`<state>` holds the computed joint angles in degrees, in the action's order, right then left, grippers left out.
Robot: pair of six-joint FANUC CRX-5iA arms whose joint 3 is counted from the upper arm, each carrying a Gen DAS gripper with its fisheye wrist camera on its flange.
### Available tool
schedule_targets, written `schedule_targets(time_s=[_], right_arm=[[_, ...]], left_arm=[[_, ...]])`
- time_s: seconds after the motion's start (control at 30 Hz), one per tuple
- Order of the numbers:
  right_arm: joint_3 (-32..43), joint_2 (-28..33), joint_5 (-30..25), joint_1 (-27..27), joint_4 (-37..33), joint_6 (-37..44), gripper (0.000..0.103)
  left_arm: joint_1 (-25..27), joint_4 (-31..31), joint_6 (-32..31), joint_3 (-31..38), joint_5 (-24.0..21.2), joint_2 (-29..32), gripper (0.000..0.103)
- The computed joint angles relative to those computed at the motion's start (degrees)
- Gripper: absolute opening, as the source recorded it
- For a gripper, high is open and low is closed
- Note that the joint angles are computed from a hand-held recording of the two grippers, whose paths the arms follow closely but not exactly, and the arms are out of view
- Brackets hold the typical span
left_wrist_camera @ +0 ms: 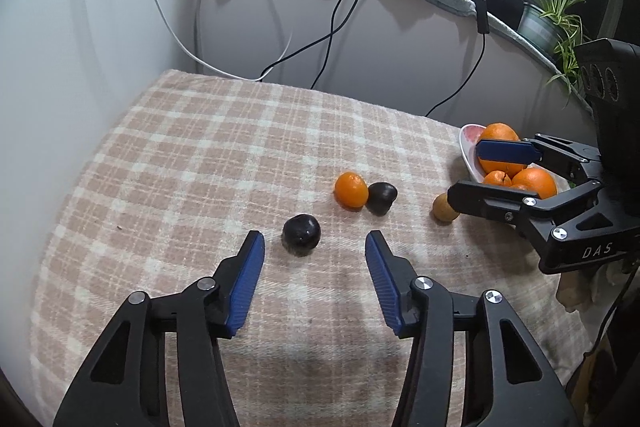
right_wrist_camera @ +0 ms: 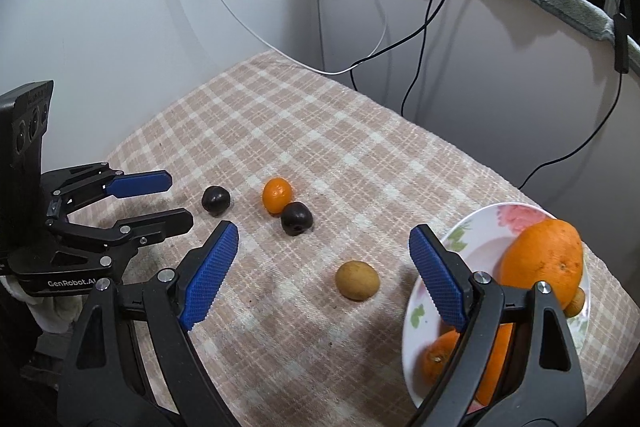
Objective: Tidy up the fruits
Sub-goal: 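Close the left tool on a dark plum while the right tool grips another plum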
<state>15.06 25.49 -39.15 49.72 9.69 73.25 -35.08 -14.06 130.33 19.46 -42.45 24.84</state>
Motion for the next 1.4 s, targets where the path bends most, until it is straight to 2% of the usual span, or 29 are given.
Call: schedule_targets(time_s=[0.13, 0.2, 0.37, 0.7, 1.13, 1.4], right_arm=[[1.03, 0.8, -0.75, 0.11, -0.81, 1.03, 0.089], [1.9, 1.42, -1.43, 0.11, -1.34, 1.7, 0.084], [3.62, 2.66, -2.93, 0.11, -2.53, 3.08, 0.08], [8.36, 6.2, -7.09, 0.19, -4.56, 5.6, 0.059], [12.72, 9.74, -9.84, 0.34, -5.07, 5.77, 0.047], [14.57, 11.25, -11.07, 0.08, -5.99, 6.32, 0.034]], left_arm=[[0.32, 0.89, -0.57, -0.37, 0.25, 0.07, 0.046], [0.51, 1.46, -0.96, -0.55, 0.44, 0.16, 0.044], [1.08, 3.06, -2.11, -0.85, 1.1, 0.53, 0.041], [1.74, 4.69, -3.6, 0.23, 0.76, 2.14, 0.036], [2.39, 5.97, -4.64, 1.42, -0.07, 3.85, 0.03], [2.53, 5.9, -4.29, 1.49, -0.07, 4.1, 0.024]])
